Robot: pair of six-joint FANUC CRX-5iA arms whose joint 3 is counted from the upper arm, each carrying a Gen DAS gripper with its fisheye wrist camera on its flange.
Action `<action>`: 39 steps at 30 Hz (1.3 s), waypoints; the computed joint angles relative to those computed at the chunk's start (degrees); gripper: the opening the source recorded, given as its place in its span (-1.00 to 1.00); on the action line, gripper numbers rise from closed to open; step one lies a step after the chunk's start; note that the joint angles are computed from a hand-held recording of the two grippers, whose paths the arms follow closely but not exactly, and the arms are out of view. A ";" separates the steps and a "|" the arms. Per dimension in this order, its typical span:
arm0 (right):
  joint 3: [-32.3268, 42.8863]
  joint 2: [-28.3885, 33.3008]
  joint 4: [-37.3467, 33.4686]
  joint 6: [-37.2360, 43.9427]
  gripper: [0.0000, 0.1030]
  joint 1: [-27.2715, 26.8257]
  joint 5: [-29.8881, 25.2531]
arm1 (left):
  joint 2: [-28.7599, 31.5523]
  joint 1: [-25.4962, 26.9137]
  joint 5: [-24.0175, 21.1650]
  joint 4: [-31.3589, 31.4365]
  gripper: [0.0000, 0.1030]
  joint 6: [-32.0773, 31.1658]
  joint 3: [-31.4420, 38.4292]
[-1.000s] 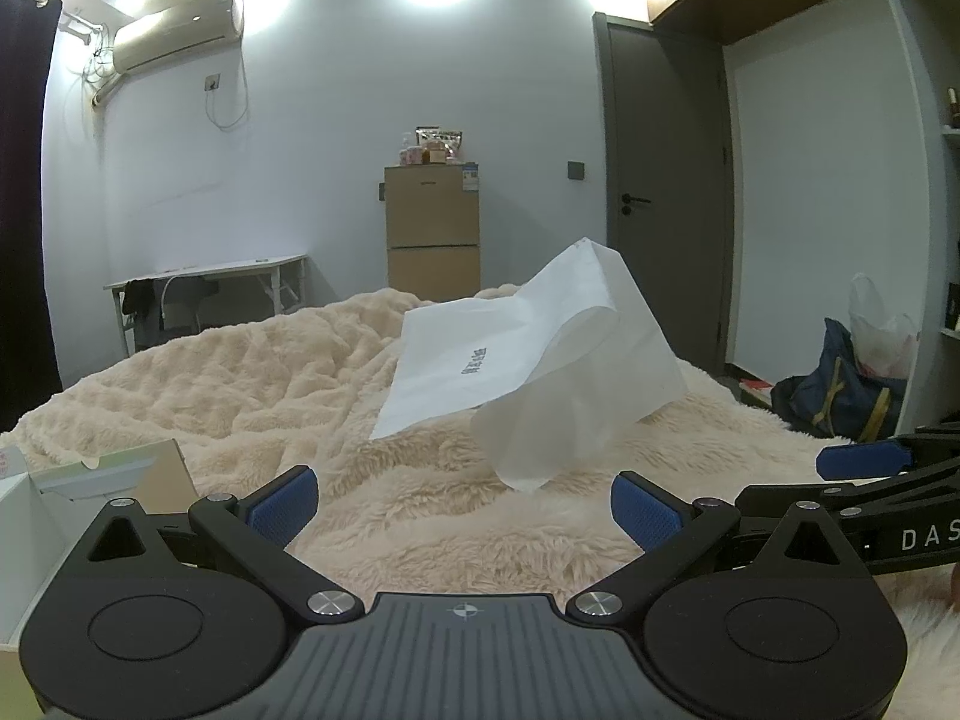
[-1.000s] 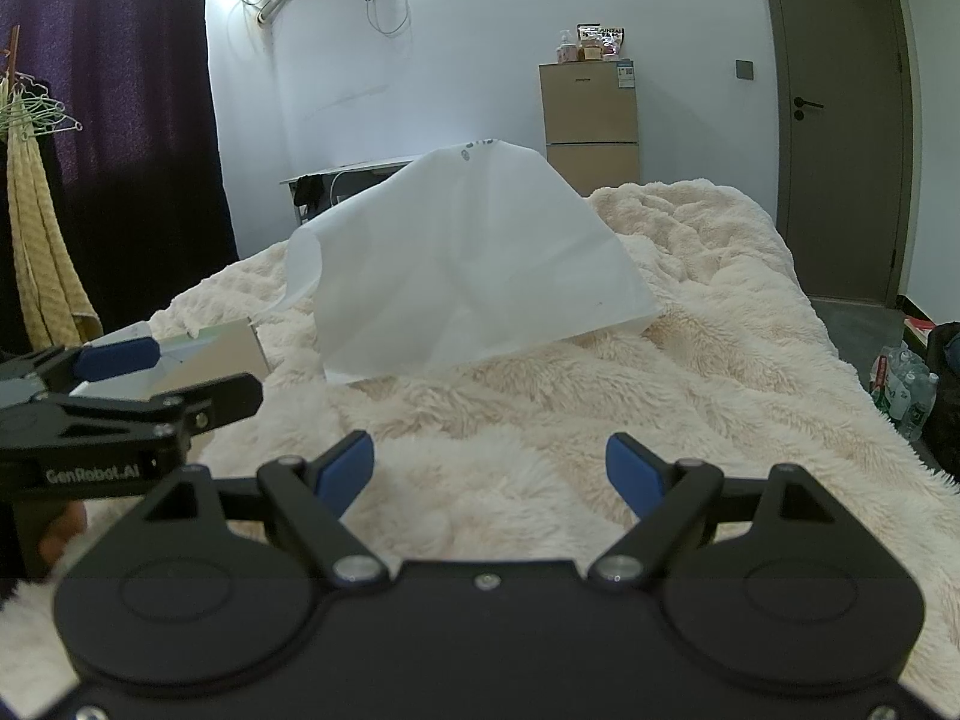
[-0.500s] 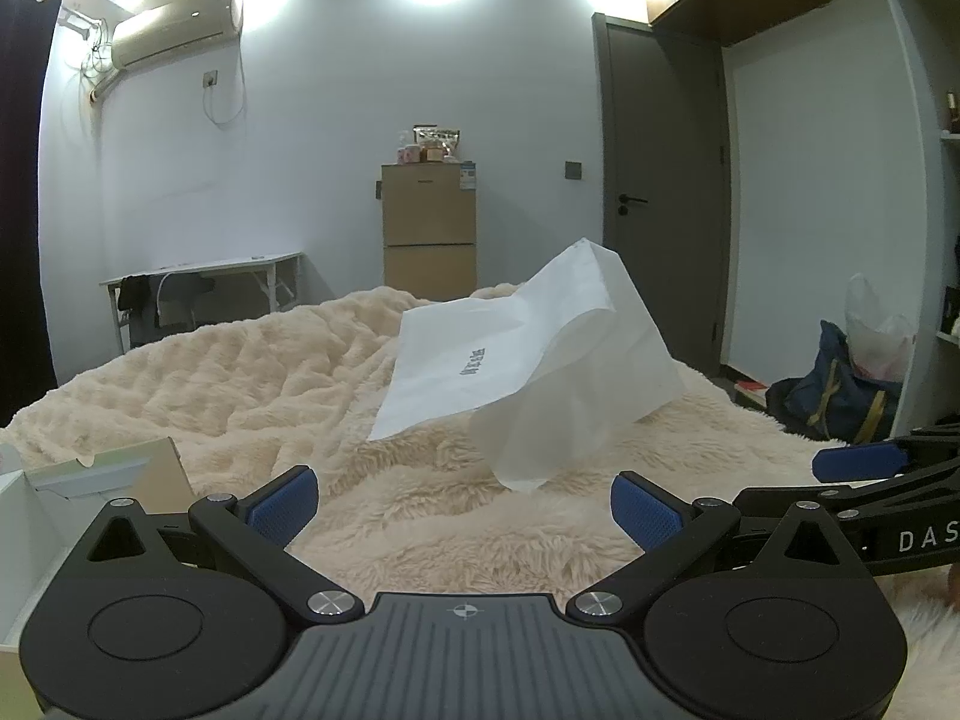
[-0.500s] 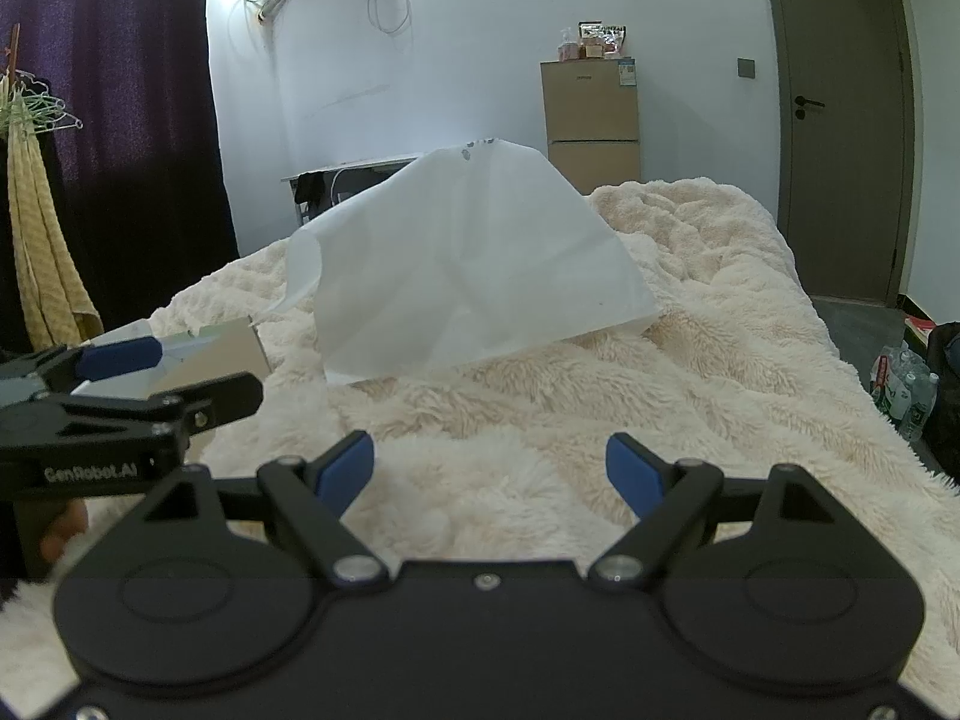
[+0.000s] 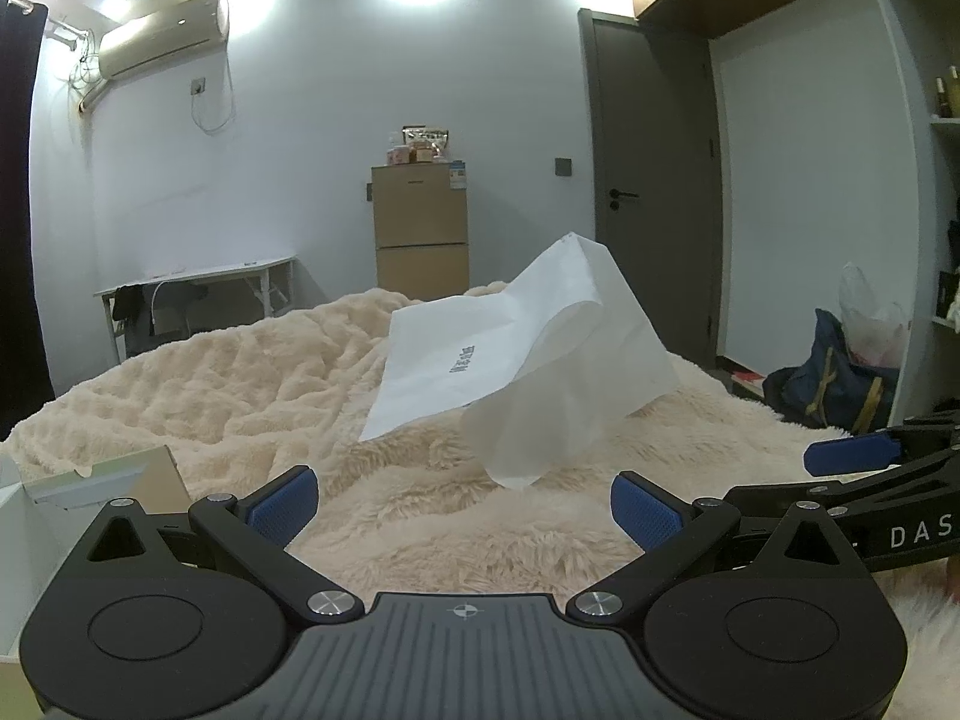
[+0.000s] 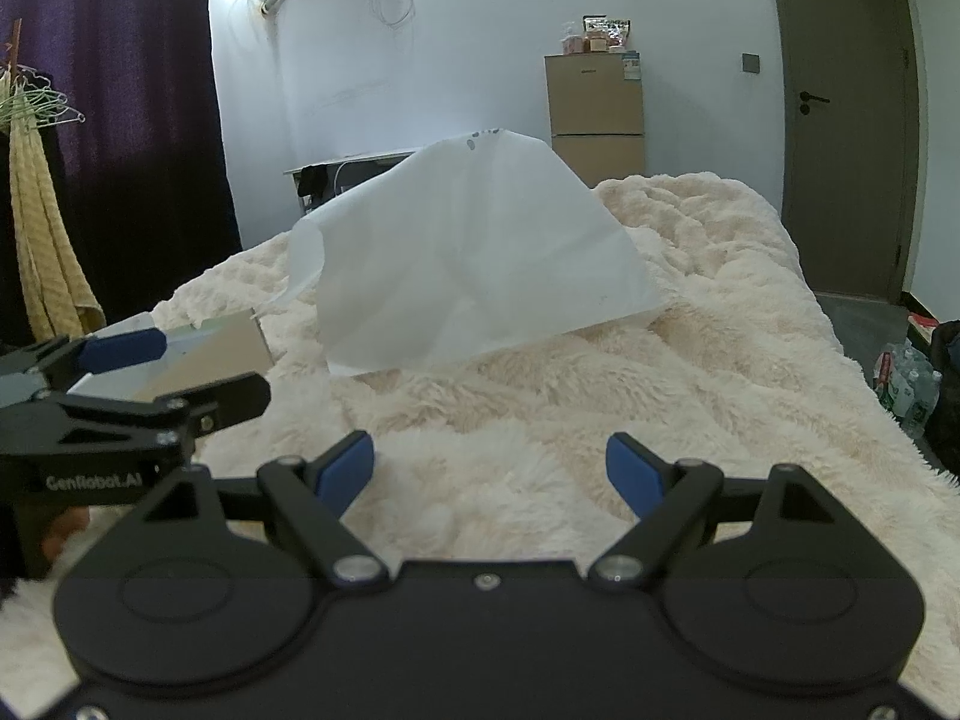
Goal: Fold shopping bag
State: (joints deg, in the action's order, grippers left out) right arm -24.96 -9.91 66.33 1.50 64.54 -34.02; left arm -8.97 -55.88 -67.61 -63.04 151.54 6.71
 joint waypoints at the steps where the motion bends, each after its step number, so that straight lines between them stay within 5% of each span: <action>1: -0.03 -0.02 0.04 -0.03 0.63 0.00 0.02 | 0.02 0.01 0.04 0.04 1.00 -0.06 0.02; 39: 1.06 0.15 -5.25 4.49 0.63 -0.18 1.97 | 0.37 0.95 1.10 1.09 1.00 -1.11 -0.05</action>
State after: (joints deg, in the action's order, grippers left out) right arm -23.90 -9.76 61.08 5.99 64.36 -32.06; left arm -8.60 -54.92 -66.51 -61.94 150.42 6.66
